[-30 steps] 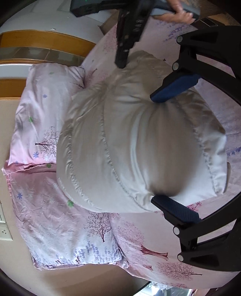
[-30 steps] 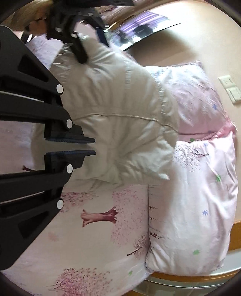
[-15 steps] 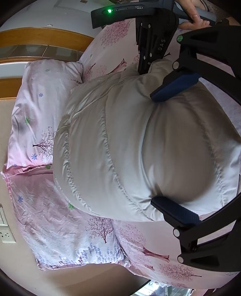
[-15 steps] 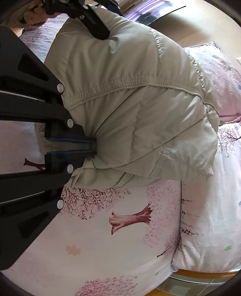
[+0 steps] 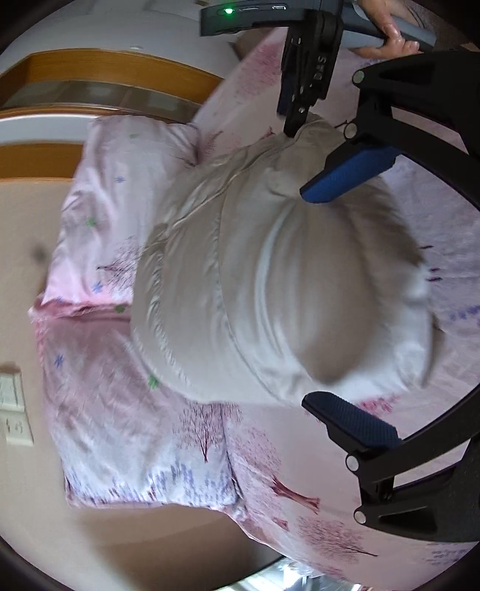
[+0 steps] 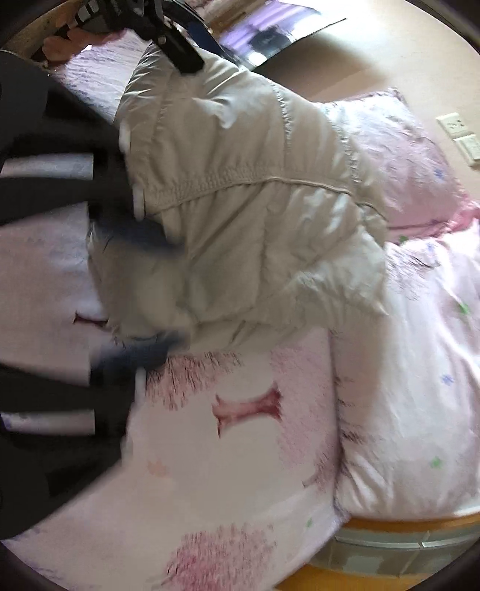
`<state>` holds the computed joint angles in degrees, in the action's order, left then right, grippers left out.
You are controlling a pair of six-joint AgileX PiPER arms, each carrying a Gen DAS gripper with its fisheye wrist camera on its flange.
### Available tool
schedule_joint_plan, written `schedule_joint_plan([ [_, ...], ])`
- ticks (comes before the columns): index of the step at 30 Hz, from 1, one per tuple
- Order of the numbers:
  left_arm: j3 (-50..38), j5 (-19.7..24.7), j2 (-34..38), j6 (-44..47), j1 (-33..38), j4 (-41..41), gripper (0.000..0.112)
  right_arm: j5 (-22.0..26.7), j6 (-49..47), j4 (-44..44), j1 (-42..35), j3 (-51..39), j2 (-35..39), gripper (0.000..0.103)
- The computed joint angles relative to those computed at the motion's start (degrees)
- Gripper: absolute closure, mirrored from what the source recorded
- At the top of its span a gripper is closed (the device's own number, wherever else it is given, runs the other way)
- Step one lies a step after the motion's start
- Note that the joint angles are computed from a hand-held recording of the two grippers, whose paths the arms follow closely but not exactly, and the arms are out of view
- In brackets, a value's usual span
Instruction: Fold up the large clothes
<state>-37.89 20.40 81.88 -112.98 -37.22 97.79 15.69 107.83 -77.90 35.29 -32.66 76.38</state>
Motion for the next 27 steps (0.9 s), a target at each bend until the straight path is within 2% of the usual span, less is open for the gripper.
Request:
schedule_joint_plan([
  [2, 2.8, 0.4, -3.4, -1.5, 0.4, 0.8, 0.011, 3.6, 6.5, -5.4, 2.6, 2.4, -2.8, 0.023],
  [3, 3.9, 0.9, -4.8, -1.6, 0.4, 0.6, 0.011, 3.8, 7.7, -6.7, 2.4, 3.0, -3.3, 0.02],
  [4, 4.9, 1.9, -6.1, -1.4, 0.1, -0.3, 0.011, 5.1, 8.5, -6.7, 3.5, 3.7, -4.3, 0.012],
  [7, 8.4, 6.6, -10.9, -1.1, -2.3, -2.5, 0.011, 12.6, 11.7, -6.9, 9.5, 5.3, -7.0, 0.002],
  [8, 8.9, 8.3, -11.8, -0.1, -3.5, -4.2, 0.011, 16.4, 11.9, -5.9, 12.3, 5.4, -7.7, 0.002],
  [10, 9.9, 13.4, -13.3, 4.0, -7.1, -11.1, 0.011, 20.6, 9.9, -2.9, 15.5, 4.8, -8.2, 0.002],
  [12, 11.3, 16.7, -14.3, 3.7, -9.8, -13.5, 0.011, 25.4, 6.2, 2.0, 19.6, 3.4, -7.8, 0.002],
  [17, 13.4, 15.7, -16.2, 6.5, -10.7, -19.6, 0.011, 39.9, 3.4, 10.7, 30.3, -0.9, -3.1, 0.002],
  [19, 13.4, 15.3, -16.0, 7.9, -10.9, -22.0, 0.011, 41.4, 3.4, 12.6, 32.6, -1.6, -1.9, 0.002],
  [23, 12.9, 14.9, -14.9, 12.2, -11.6, -28.3, 0.011, 37.6, 2.7, 15.4, 33.9, -1.8, -1.2, 0.002],
  [27, 12.3, 14.5, -13.3, 15.1, -11.9, -33.1, 0.011, 36.0, 2.2, 17.1, 34.8, -2.7, 0.8, 0.002],
])
